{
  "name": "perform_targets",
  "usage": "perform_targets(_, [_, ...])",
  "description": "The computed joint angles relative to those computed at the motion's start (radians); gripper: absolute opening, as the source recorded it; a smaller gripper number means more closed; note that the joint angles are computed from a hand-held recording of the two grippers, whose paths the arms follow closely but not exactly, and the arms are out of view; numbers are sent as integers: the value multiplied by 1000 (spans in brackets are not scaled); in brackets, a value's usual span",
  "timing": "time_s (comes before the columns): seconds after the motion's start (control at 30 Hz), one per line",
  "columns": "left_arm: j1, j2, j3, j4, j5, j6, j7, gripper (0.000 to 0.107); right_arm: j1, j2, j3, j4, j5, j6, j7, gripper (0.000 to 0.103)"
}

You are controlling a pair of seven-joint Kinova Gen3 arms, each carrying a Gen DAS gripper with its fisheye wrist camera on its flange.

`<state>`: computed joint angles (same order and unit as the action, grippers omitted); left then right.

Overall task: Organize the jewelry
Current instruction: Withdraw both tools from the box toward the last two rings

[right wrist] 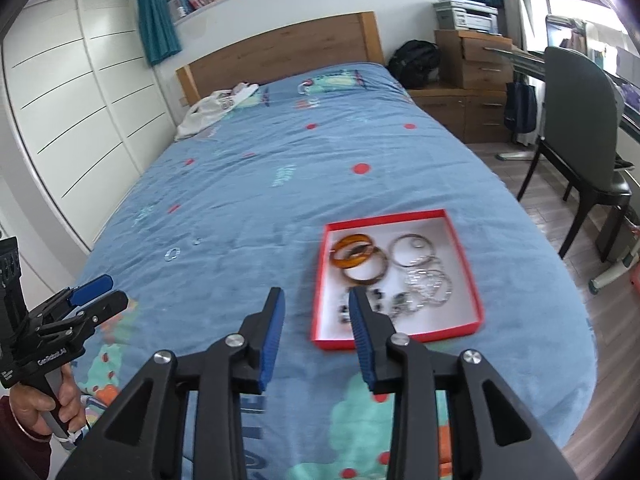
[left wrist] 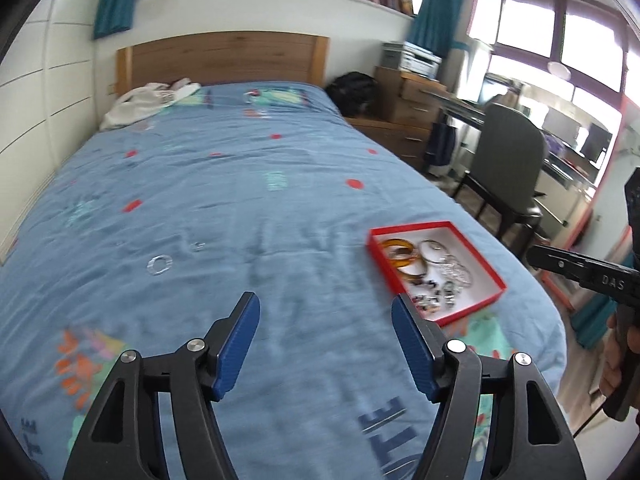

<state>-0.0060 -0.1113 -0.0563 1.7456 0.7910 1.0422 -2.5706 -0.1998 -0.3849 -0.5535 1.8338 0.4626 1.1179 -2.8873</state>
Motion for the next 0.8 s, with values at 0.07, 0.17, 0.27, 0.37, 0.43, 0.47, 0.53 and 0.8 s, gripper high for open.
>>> perform_targets(0.07, [-15,10,-16,-1,1,1,-8,69,2,30,-25,-11,13,-11,-18,33])
perform_targets(0.17, [-38,30,-23,-7,-4,-7,-7,69,-24,77,-32,-25,37,-26,-42,33])
perform_targets(0.27, [-62,56,-22,-15,-10,-22,-7,69,-62,133,-14,-37,63,-51,-47,33])
perform_targets(0.37, [-81,95,-11,-28,-19,-42,-1,69,-96,176,19,-37,87,-94,-53,34])
perform_targets(0.43, [-101,125,-7,-39,-9,-40,-3,70,-116,210,47,-34,104,-135,-55,34])
perform_targets(0.47, [-110,142,-2,-45,-11,-49,1,71,-125,226,63,-33,111,-157,-54,35])
perform_targets(0.53, [-127,180,10,-61,-21,-72,8,71,-144,271,96,-41,126,-194,-40,36])
perform_targets(0.8, [-181,361,77,-163,-100,-179,70,72,-184,488,250,-121,86,-409,146,39])
